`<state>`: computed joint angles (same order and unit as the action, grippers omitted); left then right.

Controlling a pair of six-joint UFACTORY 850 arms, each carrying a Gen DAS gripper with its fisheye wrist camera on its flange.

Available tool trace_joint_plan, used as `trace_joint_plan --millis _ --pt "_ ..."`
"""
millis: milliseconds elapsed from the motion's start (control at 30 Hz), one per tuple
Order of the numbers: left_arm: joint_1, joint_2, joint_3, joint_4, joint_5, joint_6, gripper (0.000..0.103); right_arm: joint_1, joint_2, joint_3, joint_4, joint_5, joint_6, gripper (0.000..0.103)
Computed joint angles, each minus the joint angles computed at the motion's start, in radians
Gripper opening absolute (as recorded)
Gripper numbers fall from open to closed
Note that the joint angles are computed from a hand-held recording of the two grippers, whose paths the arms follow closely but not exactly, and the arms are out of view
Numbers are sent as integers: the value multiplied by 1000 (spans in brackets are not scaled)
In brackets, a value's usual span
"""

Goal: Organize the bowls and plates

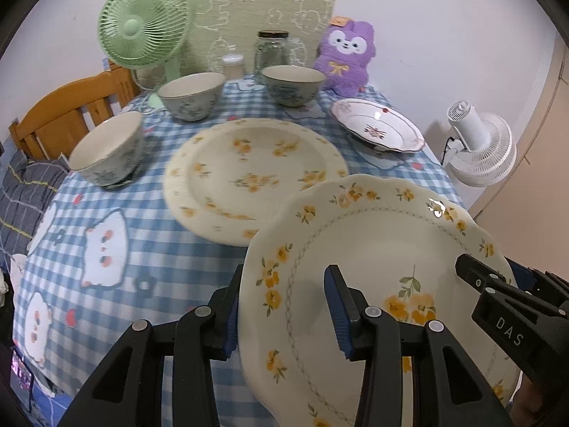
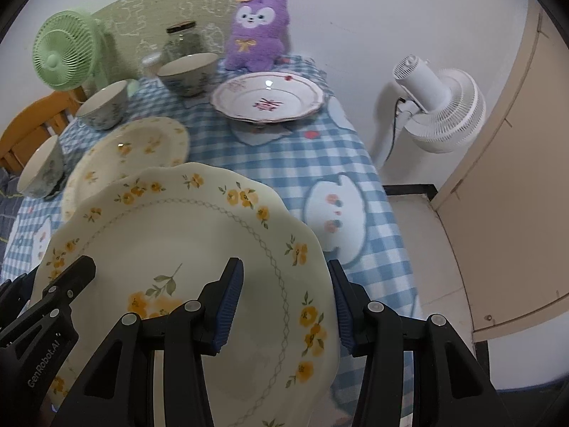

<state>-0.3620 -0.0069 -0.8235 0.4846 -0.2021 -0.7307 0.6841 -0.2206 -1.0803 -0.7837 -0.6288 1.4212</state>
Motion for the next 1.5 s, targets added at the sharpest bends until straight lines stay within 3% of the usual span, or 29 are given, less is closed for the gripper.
trace_joint_plan --millis 433,933,1100,1200,1300,1367,1500 --pt "-85 -99 -50 158 -4 -194 42 -63 23 78 -31 43 44 51" --pt "-105 -161 -75 338 -31 -376 43 -91 -11 84 -16 99 19 51" --pt "-98 -173 -84 175 -35 -222 49 -101 -13 86 53 118 -30 52" --pt "-102 -173 -82 181 -31 -218 51 -102 -20 77 76 115 -50 55" --pt "-97 -173 -85 45 -21 -64 62 -102 -23 73 94 127 -80 63" --pt "-96 -173 -90 -63 -26 63 70 -93 -24 66 68 111 -66 74" --pt "-95 -167 -92 -107 -46 95 72 -90 -16 62 46 101 -41 77"
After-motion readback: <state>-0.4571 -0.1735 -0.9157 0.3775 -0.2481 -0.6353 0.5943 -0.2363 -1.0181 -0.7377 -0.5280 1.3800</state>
